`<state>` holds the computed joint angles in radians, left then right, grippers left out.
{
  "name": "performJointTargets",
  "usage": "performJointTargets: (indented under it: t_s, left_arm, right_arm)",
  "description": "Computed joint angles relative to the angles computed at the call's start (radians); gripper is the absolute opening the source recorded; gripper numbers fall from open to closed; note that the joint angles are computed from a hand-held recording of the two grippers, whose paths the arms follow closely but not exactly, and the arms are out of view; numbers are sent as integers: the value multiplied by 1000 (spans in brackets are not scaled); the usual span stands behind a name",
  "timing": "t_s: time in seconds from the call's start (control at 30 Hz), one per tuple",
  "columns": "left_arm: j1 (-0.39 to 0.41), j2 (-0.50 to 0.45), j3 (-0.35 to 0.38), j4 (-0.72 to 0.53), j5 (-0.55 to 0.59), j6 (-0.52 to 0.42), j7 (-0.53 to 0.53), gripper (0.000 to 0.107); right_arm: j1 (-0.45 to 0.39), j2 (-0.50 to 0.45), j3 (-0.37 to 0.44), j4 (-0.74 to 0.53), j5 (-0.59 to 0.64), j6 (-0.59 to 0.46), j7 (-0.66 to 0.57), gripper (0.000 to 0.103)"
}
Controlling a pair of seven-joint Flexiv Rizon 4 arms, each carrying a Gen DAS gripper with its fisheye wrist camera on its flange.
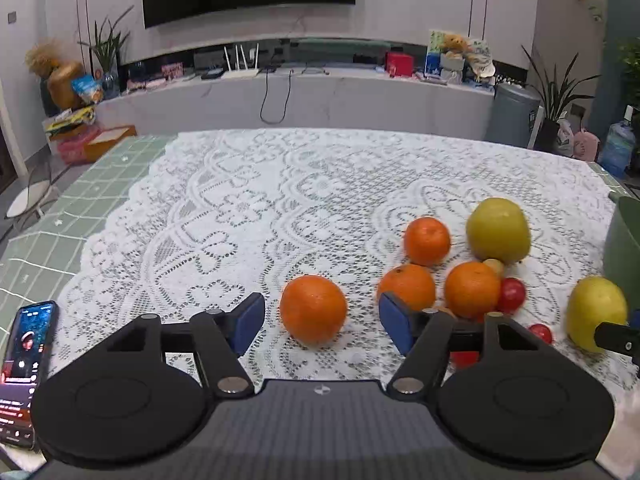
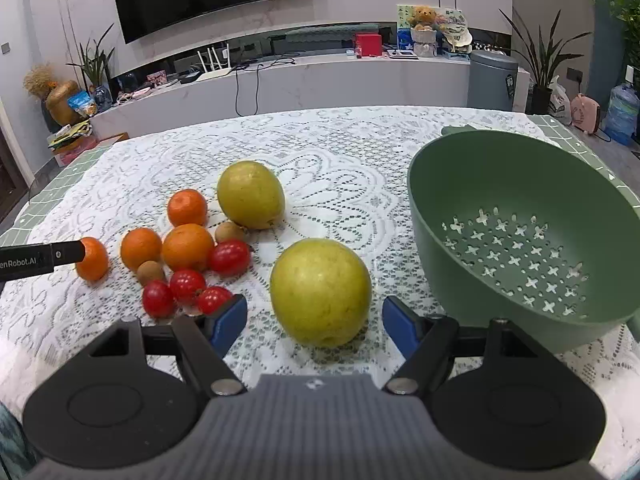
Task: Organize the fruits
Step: 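Grasp an orange with the left tool while the right tool grasps a yellow pear, then carry the orange and pear into the green colander and open both tools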
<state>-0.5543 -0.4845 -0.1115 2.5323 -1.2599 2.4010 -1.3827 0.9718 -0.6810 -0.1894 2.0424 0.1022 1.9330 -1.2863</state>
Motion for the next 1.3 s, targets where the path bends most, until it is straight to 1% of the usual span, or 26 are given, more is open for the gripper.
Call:
performJointTargets:
  t_s: [0.03,0.1,0.23,0.47,0.5,0.57,0.7,0.77,0.8,0.83,1.0,1.1,1.2,1.3]
  left_arm:
    - [14,-1,4,3,27,-15,-7,77]
    - [21,-13,11,-5,39,-27,-2,77]
    - [13,-45,14,-39,-5,-38,58,77]
    - [21,-80,12,-70,-13,-39,103,76]
    - [21,-84,11,-75,-20,-39,111,76]
    - [19,-93,7,-88,-43,-37,128,75]
    - [22,-109,-1,-103,-66,-27,158,69]
    - [19,-119,-6,-115,-92,-12,184,62]
    - [18,-124,-9,-118,-100,-2,192,55]
    - [21,-125,-12,-117,-98,3,194,53]
    - [31,-115,-19,-105,-85,3,164,51]
    - [18,-113,-26,-110,-110,25,178,51]
    - [7,-90,-38,-103,-116,37,192,51]
    - [-7,-64,-51,-103,-129,47,211,51]
  right_arm:
    - [0,-4,-1,-7,1,-5,4,72]
    - [9,-14,-13,-19,4,-15,11,72]
    - [47,-36,-57,-34,12,-21,21,72]
    - [54,-58,-71,-54,-1,-32,37,66]
    - [50,-61,-68,-57,-4,-30,40,64]
    - [45,-66,-64,-62,-8,-26,42,63]
    - [48,-72,-70,-71,-14,-37,47,63]
    - [50,-75,-74,-72,-17,-40,50,62]
    - [53,-76,-78,-71,-18,-39,51,62]
    - [53,-77,-78,-72,-21,-39,51,62]
    - [38,-77,-65,-72,-33,-33,46,61]
    - [16,-68,-43,-69,-43,-35,44,61]
    - [17,-53,-39,-54,-46,-42,43,61]
    - [1,-34,-19,-29,-51,-12,29,61]
